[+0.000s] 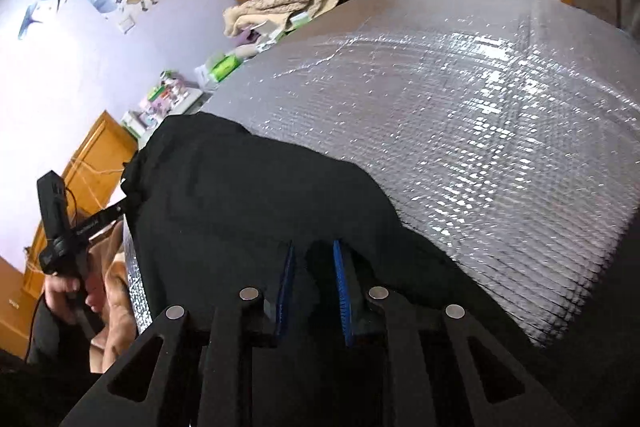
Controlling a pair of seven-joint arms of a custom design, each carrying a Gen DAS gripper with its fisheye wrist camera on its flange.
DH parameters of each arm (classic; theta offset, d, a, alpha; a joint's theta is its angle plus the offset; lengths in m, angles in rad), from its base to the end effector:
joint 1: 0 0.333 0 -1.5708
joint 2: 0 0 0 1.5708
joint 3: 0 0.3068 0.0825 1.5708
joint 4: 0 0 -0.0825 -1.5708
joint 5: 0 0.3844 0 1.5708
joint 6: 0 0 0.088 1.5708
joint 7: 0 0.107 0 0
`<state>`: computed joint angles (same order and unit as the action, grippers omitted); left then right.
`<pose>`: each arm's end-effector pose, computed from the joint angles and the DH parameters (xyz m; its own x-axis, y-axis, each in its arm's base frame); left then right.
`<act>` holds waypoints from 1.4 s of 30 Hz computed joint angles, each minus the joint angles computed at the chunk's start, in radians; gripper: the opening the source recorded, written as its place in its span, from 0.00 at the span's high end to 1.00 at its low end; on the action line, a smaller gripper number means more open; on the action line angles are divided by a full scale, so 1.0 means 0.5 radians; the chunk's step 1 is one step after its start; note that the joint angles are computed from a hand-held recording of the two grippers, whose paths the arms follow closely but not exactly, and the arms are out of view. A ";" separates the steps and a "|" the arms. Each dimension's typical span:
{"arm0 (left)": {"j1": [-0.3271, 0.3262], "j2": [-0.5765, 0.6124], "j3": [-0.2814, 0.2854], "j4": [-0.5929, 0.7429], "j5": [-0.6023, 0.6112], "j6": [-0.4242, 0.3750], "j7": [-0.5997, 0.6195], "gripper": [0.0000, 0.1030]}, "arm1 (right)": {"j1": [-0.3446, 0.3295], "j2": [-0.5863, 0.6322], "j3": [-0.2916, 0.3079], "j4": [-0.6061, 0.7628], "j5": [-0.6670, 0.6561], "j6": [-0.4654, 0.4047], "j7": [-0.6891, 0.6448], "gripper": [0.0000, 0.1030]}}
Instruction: Fold clothes
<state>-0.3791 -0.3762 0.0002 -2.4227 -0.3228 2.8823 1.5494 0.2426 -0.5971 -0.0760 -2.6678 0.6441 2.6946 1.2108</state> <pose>0.4532 -0.1608 0.5368 -0.2005 -0.9336 0.2969 -0.7197 -0.0653 -0.6912 0.4018 0.0465 0.4785 0.1509 -0.9113 -0.3830 -0.8128 0.1062 -0.5728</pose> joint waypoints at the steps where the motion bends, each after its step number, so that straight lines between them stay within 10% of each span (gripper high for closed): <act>1: -0.030 0.016 0.012 0.024 -0.019 0.042 0.037 0.98 | 0.015 -0.001 0.002 0.013 0.008 0.006 -0.005 0.79; 4: -0.001 0.087 -0.035 0.094 0.039 0.138 0.024 0.98 | 0.081 0.017 -0.010 0.059 0.060 0.045 -0.047 0.78; 7: 0.293 0.204 -0.240 0.176 0.388 0.041 -0.338 0.98 | 0.131 0.100 -0.024 0.136 0.119 0.093 -0.096 0.78; 16: 0.189 0.223 -0.122 0.064 0.251 0.199 -0.248 0.99 | -0.151 0.123 -0.014 0.084 -0.006 0.154 0.235 0.75; 24: 0.243 0.259 -0.166 0.068 0.444 0.255 -0.440 0.99 | 0.035 0.257 -0.270 0.239 0.402 -0.229 -0.140 0.70; 28: 0.241 0.262 -0.162 0.068 0.480 0.255 -0.452 0.99 | -0.010 0.268 -0.185 0.244 0.490 -0.216 -0.297 0.95; 37: 0.383 0.321 -0.287 0.128 0.774 0.252 -0.685 0.99 | -0.137 0.351 -0.119 0.270 0.510 -0.102 -0.297 0.98; 42: 0.264 0.333 -0.176 0.150 0.635 0.224 -0.562 0.99 | -0.161 0.296 -0.089 0.234 0.478 -0.040 -0.281 0.94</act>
<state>-0.2473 -0.2099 -0.0877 -2.3476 -0.0053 2.9944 1.2685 0.1623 -0.4492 -0.1204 -2.5510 0.8833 2.6744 1.0700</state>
